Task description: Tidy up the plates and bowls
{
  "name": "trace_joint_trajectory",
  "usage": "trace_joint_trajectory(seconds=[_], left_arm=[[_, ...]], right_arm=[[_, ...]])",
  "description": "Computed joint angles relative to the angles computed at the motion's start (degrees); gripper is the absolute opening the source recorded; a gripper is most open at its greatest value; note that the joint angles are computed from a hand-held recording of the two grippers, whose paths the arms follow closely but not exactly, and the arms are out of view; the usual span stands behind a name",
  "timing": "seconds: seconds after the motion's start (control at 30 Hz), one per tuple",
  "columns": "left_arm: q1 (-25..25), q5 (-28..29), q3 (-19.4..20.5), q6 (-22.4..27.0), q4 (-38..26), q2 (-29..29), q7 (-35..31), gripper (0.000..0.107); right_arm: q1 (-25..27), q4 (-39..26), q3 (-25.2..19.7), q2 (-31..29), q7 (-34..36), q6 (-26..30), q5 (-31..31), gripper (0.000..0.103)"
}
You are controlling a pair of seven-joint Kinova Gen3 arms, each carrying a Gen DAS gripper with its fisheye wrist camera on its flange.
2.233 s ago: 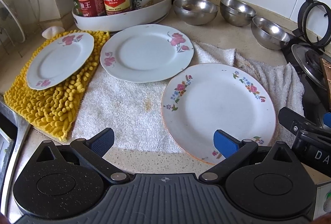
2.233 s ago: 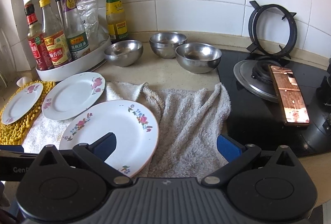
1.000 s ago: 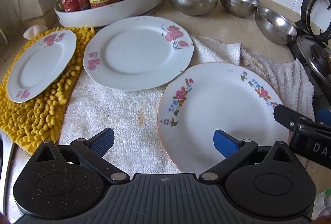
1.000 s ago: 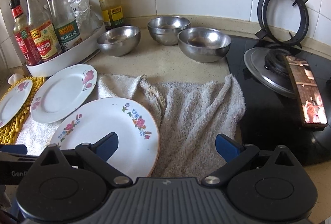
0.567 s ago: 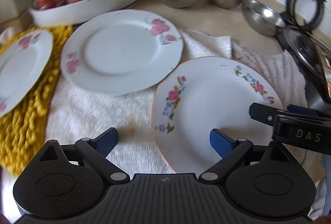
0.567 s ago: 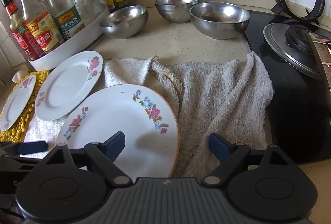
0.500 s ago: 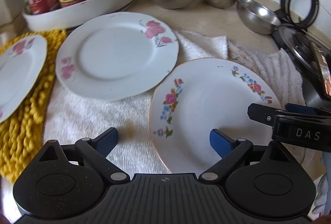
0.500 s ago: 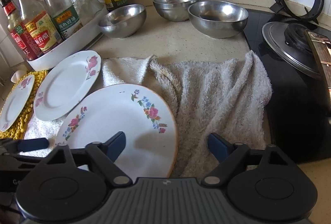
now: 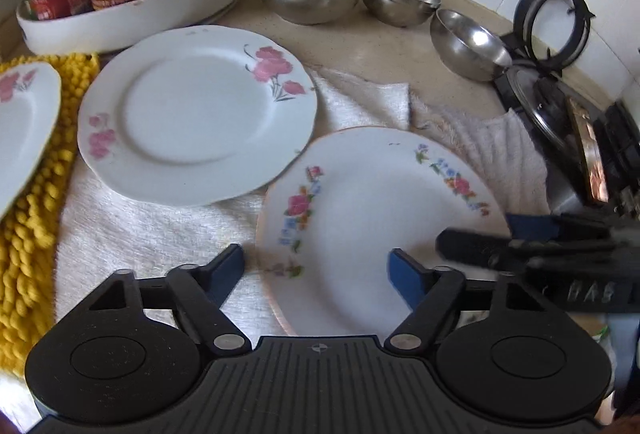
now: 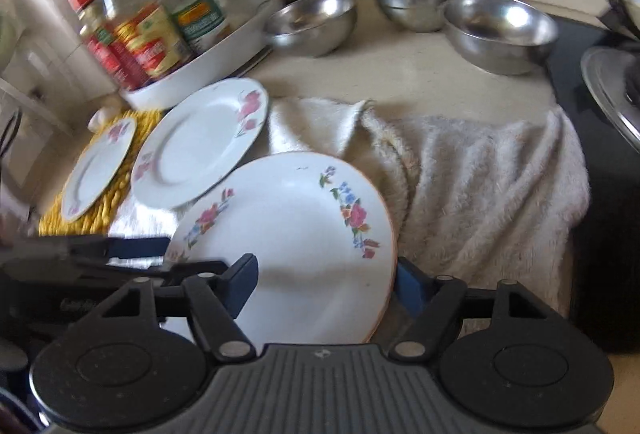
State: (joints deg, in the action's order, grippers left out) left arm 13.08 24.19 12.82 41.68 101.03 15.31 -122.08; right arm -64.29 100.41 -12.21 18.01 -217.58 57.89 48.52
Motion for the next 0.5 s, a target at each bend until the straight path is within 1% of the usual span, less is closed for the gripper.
trace_joint_trajectory(seconds=[0.03, 0.07, 0.1, 0.17, 0.2, 0.3, 0.33, 0.37, 0.43, 0.47, 0.5], left_arm=[[0.25, -0.55, 0.53, -0.8, 0.23, -0.06, 1.08, 0.08], [0.98, -0.54, 0.28, -1.52, 0.62, -0.3, 1.94, 0.08], [2.36, -1.44, -0.4, -2.18, 0.83, -0.61, 3.73, 0.08], [3.42, -2.66, -0.32, -2.54, 0.86, -0.8, 5.87, 0.08], [3.45, -2.37, 0.04, -2.73, 0.95, -0.81, 6.02, 0.08], [3.06, 0.4, 1.57, -3.89, 1.5, -1.19, 5.05, 0.08], [3.11, 1.3, 2.07, -4.73, 1.79, -1.34, 4.36, 0.08], [3.35, 1.77, 2.49, -5.24, 1.65, -1.12, 3.7, 0.079], [4.71, 1.31, 2.68, -5.8, 0.56, 0.1, 4.3, 0.078], [5.51, 0.68, 2.73, -6.45, 0.19, 0.76, 4.68, 0.076], [6.46, -0.51, 2.51, -6.51, -0.53, 1.55, 5.59, 0.075]], right_arm=[[-0.32, 1.82, 0.98, -1.15, -0.42, -2.33, 0.51, 0.091], [-0.95, 3.42, 1.95, -1.93, -1.78, -4.07, 1.38, 0.091], [-0.99, 4.68, 1.87, -2.34, -3.1, -4.88, 2.73, 0.091], [0.52, 5.73, -0.68, -3.01, -4.16, -4.21, 4.27, 0.091], [0.65, 6.32, -1.01, -3.63, -4.23, -3.75, 4.4, 0.091], [0.7, 8.69, -2.24, -5.81, -6.92, -1.42, 5.39, 0.092], [1.14, 9.24, -3.28, -6.29, -7.62, -0.3, 5.9, 0.091], [0.61, 10.13, -3.27, -6.71, -9.26, 0.83, 6.46, 0.091], [1.89, 11.71, -3.94, -7.18, -11.34, 0.61, 6.14, 0.091], [2.27, 12.62, -3.68, -7.43, -12.33, -0.27, 6.05, 0.091], [3.71, 13.14, -4.4, -7.24, -12.4, -1.09, 5.88, 0.091]])
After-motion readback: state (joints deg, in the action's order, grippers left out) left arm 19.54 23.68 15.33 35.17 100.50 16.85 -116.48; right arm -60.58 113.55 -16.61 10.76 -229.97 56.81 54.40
